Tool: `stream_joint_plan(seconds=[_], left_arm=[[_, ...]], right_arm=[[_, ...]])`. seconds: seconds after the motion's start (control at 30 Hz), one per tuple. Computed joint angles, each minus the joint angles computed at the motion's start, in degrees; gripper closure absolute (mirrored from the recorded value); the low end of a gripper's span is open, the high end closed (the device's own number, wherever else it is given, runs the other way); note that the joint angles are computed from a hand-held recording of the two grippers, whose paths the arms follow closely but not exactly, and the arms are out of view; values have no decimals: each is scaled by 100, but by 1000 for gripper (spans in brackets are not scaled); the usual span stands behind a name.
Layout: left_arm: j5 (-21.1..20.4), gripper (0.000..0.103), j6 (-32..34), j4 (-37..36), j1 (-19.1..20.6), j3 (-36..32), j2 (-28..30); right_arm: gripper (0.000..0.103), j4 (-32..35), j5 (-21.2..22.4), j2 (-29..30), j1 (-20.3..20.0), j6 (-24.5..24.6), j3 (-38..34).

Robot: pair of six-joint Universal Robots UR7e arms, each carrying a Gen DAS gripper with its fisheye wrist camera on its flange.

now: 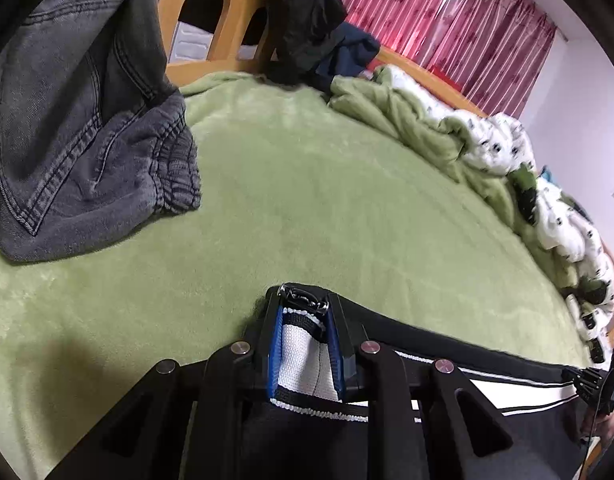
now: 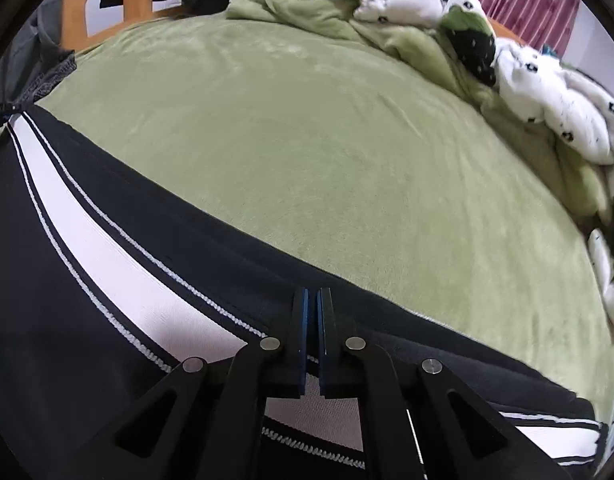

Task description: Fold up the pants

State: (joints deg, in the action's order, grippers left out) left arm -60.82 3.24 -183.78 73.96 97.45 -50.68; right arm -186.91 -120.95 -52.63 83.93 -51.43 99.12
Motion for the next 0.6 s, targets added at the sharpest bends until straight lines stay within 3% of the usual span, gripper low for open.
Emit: stream_joint_plan(seconds=[0.07, 0.13, 0.37, 0.5, 0.57, 0.6], left_arm=[[-196, 84, -36, -163, 29, 53, -52], [-51, 84, -151, -37, 13, -52, 3], [267, 84, -252, 69, 26, -234, 219], [584, 80, -186, 214, -59, -303, 282], [635, 78, -202, 292, -96, -257, 215], [713, 73, -256, 350, -133, -208, 160]], right_arm=[[100, -155, 309, -159, -5, 63, 110], [100, -177, 497, -224, -49, 195, 122], [101, -461, 157, 418, -213, 316, -340], [103, -419, 221, 355, -265, 820, -367], [102, -796, 179, 290, -210, 807, -257], [94, -1168, 105, 242, -165, 769, -153]])
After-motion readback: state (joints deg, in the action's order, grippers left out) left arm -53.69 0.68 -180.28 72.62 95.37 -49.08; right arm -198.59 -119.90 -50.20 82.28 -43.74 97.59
